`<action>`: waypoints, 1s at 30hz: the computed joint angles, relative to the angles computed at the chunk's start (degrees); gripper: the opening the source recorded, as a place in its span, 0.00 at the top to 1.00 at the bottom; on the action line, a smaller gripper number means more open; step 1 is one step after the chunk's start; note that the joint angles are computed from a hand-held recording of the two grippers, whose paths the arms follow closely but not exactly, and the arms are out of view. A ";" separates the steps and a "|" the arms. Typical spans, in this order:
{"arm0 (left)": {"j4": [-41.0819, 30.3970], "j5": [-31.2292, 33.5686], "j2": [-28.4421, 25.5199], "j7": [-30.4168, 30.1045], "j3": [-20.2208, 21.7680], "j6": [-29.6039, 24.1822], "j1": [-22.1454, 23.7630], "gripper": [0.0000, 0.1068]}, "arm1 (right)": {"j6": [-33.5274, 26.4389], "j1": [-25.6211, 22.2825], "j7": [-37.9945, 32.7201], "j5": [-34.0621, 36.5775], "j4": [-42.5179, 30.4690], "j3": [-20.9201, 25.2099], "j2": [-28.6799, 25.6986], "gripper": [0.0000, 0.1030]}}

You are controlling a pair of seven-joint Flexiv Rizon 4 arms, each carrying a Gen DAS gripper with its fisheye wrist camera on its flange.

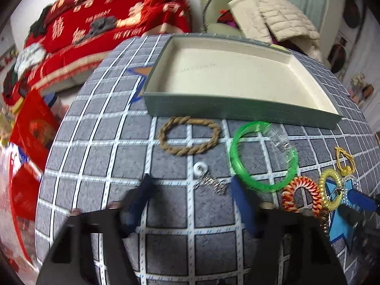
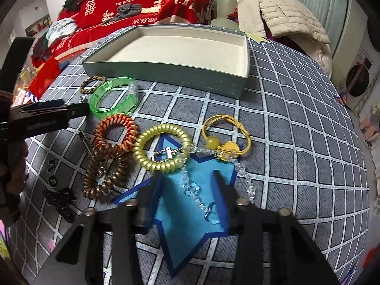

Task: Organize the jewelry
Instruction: 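Grasp the silver charm with the left tool while the right tool grasps the silver chain bracelet, then carry both held pieces into the green tray and open both tools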

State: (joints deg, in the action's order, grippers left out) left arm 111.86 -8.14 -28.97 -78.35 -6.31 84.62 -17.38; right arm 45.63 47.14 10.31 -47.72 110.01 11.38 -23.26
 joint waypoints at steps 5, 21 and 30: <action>3.05 -3.63 1.41 6.69 -9.14 0.84 7.24 0.69 | 3.37 -0.27 5.14 -1.91 2.54 -0.45 1.90 0.86; 7.68 -19.75 9.59 23.07 -27.68 2.90 21.40 0.69 | 13.33 -6.84 13.50 -14.35 3.54 -1.10 8.21 0.86; -7.59 -18.42 4.74 23.19 -15.10 -3.31 9.73 0.69 | 17.98 -10.78 7.09 -13.09 -2.30 -3.50 5.77 0.86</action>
State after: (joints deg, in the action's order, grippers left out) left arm 104.27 -26.56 -24.23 -55.15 -21.42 81.31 -7.65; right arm 63.61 36.36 17.40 -60.81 107.71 7.88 -17.49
